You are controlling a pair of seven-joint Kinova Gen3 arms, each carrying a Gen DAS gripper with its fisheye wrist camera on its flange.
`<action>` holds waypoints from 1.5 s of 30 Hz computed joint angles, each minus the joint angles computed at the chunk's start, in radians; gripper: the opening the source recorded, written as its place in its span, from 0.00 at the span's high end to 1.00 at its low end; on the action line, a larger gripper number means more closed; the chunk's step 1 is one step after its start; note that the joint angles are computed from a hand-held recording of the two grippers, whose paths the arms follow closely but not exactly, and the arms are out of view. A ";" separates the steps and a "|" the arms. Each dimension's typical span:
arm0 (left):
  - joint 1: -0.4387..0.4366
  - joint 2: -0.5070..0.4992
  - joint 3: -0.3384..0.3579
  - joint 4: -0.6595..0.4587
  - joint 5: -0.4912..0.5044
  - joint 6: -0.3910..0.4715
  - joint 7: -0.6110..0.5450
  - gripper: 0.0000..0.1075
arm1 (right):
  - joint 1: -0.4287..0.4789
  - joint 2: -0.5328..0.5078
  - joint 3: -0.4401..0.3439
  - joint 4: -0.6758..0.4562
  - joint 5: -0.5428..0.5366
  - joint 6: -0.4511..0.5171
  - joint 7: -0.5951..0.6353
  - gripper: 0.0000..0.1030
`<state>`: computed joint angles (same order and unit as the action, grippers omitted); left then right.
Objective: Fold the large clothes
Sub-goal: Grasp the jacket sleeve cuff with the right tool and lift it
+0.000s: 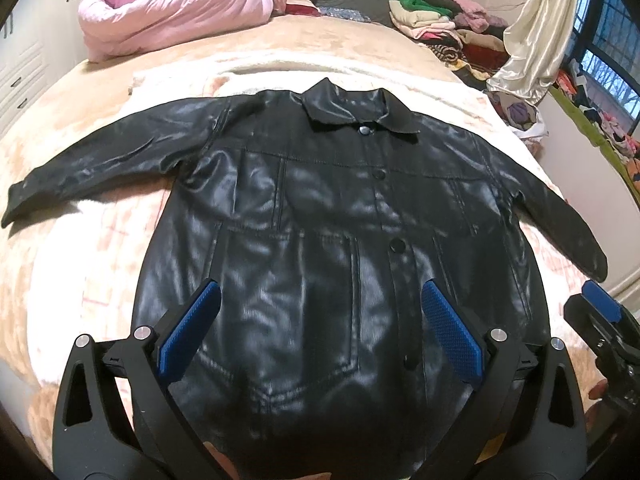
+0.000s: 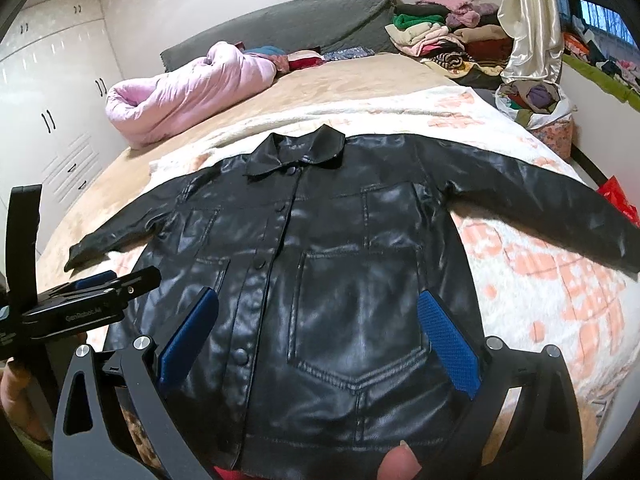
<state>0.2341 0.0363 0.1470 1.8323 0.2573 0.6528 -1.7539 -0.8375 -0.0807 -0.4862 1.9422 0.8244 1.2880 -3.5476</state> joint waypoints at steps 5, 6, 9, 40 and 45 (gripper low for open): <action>0.009 0.050 0.003 -0.053 -0.034 0.012 0.042 0.13 | 0.030 -0.004 0.027 -0.016 0.010 -0.001 0.056 0.04; 0.015 0.062 0.003 -0.069 -0.054 0.015 0.067 0.13 | 0.039 0.002 0.035 -0.028 0.003 0.006 0.078 0.04; 0.021 0.088 0.007 -0.106 -0.071 0.019 0.086 0.13 | 0.059 0.013 0.056 -0.051 0.008 0.014 0.136 0.04; 0.312 0.449 -0.008 -0.567 -0.327 0.172 0.325 0.13 | 0.539 -0.143 0.199 0.261 -0.011 -0.226 -0.085 0.04; 0.367 0.494 -0.018 -0.626 -0.372 0.188 0.347 0.13 | 0.612 -0.198 0.206 0.333 -0.053 -0.223 -0.200 0.04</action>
